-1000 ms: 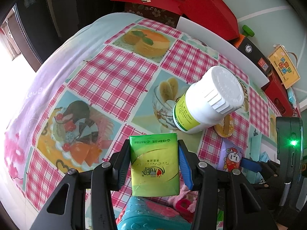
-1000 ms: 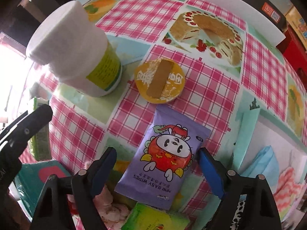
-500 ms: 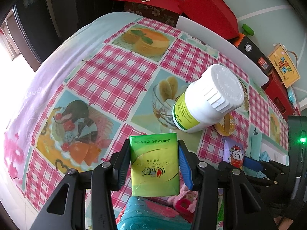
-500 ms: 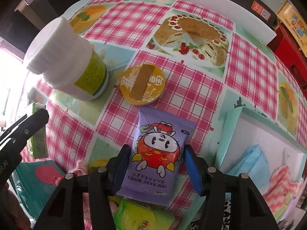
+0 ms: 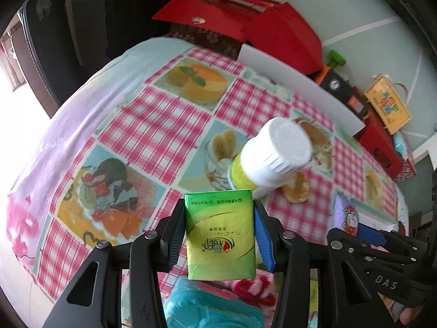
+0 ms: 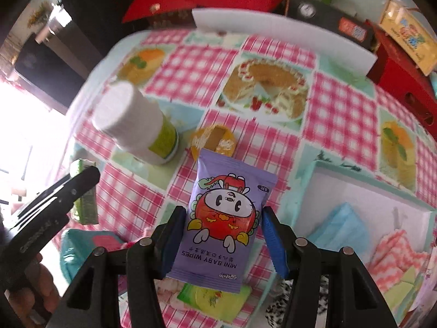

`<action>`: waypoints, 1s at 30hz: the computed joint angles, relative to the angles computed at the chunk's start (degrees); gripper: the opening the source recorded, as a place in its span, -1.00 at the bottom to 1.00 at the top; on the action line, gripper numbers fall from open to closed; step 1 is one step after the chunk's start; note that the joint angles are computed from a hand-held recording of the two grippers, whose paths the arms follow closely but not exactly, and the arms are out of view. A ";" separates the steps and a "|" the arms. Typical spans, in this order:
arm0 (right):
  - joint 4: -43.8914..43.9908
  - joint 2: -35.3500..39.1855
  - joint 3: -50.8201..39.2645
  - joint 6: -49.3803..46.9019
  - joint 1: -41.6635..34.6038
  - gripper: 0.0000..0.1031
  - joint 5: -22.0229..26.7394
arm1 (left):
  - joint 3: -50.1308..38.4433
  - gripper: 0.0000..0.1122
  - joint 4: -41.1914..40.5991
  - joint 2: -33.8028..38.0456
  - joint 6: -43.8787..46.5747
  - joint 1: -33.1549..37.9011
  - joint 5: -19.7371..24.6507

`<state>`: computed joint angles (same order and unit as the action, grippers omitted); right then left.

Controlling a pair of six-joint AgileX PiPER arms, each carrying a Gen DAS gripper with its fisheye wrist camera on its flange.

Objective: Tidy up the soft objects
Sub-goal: 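Carry the green pack with the left gripper while the right gripper carries the wipes over the tray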

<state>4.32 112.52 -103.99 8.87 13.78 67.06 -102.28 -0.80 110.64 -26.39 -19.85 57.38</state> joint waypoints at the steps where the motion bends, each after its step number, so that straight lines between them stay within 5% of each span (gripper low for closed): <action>1: -0.13 -2.08 1.89 -0.23 -0.68 0.15 -0.42 | -0.20 -0.14 -0.01 -0.10 0.05 -0.22 -0.08; 10: -1.73 -8.98 6.85 1.30 -8.52 0.15 0.56 | -6.47 -0.14 -3.66 1.90 4.45 -5.18 0.62; 30: -5.46 -18.62 21.06 1.24 -23.79 0.15 -2.67 | -30.77 -0.14 -11.11 19.71 14.35 -19.99 5.63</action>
<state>-1.14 93.90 -82.93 10.11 -10.00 64.39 -133.06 -11.91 130.35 -12.04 -39.84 63.00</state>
